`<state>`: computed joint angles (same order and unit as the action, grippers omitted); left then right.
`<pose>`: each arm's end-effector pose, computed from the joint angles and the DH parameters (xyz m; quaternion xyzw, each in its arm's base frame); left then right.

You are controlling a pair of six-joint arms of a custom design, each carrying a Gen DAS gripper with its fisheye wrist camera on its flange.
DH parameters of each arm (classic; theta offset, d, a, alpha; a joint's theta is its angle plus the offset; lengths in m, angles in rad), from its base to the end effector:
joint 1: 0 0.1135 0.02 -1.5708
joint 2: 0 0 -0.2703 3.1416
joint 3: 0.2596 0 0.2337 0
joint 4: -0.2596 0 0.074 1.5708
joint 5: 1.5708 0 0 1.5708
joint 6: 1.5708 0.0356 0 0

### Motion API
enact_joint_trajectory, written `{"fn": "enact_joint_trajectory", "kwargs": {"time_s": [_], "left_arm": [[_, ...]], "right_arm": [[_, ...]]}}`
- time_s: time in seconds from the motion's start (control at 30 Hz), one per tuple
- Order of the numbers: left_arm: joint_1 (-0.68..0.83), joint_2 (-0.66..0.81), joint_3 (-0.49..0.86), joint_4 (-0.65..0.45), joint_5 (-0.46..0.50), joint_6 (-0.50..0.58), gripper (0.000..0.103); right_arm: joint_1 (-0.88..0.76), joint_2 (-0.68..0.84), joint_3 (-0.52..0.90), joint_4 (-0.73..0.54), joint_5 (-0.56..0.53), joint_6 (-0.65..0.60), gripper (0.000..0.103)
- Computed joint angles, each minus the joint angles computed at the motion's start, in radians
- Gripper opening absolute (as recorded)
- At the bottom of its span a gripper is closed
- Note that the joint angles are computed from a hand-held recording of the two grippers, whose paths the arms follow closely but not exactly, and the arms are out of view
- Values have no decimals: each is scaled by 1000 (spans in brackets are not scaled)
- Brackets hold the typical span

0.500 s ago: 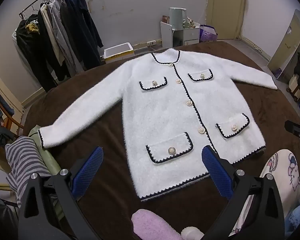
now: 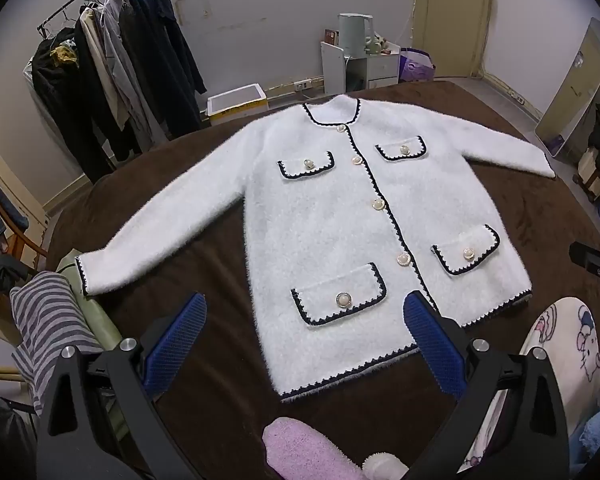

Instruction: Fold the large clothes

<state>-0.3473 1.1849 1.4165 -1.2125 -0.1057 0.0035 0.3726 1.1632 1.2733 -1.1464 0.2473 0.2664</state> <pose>0.1754 -0.0595 0.3832 0.1516 0.9435 0.0001 0.2947 0.1764 0.0596 0.3527 -0.0183 0.9575 -0.0306 0.2862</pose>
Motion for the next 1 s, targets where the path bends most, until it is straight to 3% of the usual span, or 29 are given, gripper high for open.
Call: {"fn": "enact_joint_trajectory", "kwargs": {"time_s": [1.0], "left_arm": [[-11,6,-5,5,-12,-14,97]], "right_arm": [[28,5,-10,6,0,29,97]]}}
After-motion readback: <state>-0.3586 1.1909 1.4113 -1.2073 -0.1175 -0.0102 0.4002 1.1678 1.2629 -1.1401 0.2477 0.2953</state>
